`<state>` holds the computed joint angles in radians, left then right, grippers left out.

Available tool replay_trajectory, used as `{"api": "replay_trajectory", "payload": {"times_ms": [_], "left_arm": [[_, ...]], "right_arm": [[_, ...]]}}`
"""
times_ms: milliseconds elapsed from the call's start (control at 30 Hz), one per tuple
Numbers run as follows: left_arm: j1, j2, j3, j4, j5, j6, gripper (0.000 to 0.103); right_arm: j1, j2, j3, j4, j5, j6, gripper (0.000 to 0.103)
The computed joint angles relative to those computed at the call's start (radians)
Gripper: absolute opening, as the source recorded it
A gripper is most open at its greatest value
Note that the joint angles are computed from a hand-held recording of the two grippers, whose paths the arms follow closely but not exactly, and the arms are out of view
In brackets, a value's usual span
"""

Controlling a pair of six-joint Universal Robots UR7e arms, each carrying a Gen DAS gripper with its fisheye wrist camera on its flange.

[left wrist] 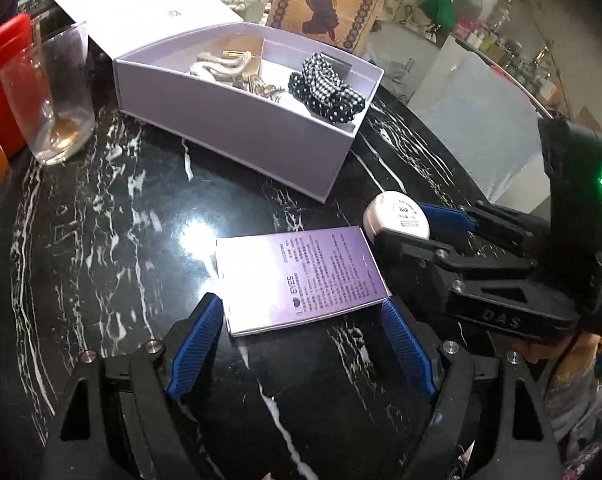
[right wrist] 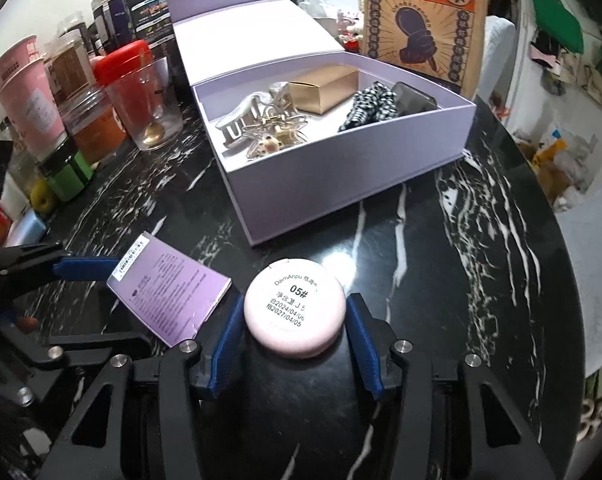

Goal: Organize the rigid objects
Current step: 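Grasp the lilac card with the left tool while the right tool grasps the pink compact, then lift and carry the lilac card and pink compact over the lavender box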

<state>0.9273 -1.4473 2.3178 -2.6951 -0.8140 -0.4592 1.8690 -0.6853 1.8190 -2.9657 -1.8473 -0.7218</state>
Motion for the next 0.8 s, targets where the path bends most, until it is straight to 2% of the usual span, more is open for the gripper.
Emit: {"api": "replay_trajectory", "payload": {"times_ms": [100, 200, 367, 600, 800], "left_arm": [[0.0, 0.012, -0.012, 0.015, 0.004, -0.013, 0.085], [0.01, 0.035, -0.025, -0.009, -0.026, 0.008, 0.103], [-0.001, 0.064, -0.029, -0.019, 0.019, 0.024, 0.103], [-0.029, 0.132, -0.053, 0.07, 0.178, 0.001, 0.103], [-0.03, 0.143, -0.054, 0.073, 0.217, -0.031, 0.103]], "right_arm": [[-0.006, -0.008, 0.009, -0.006, 0.006, -0.006, 0.051], [-0.01, -0.01, 0.016, -0.019, 0.015, -0.018, 0.051], [-0.015, -0.012, 0.019, -0.026, 0.017, -0.015, 0.051], [-0.025, -0.044, 0.047, -0.029, 0.002, -0.009, 0.051], [-0.026, -0.058, 0.071, -0.063, -0.026, 0.0, 0.051]]}}
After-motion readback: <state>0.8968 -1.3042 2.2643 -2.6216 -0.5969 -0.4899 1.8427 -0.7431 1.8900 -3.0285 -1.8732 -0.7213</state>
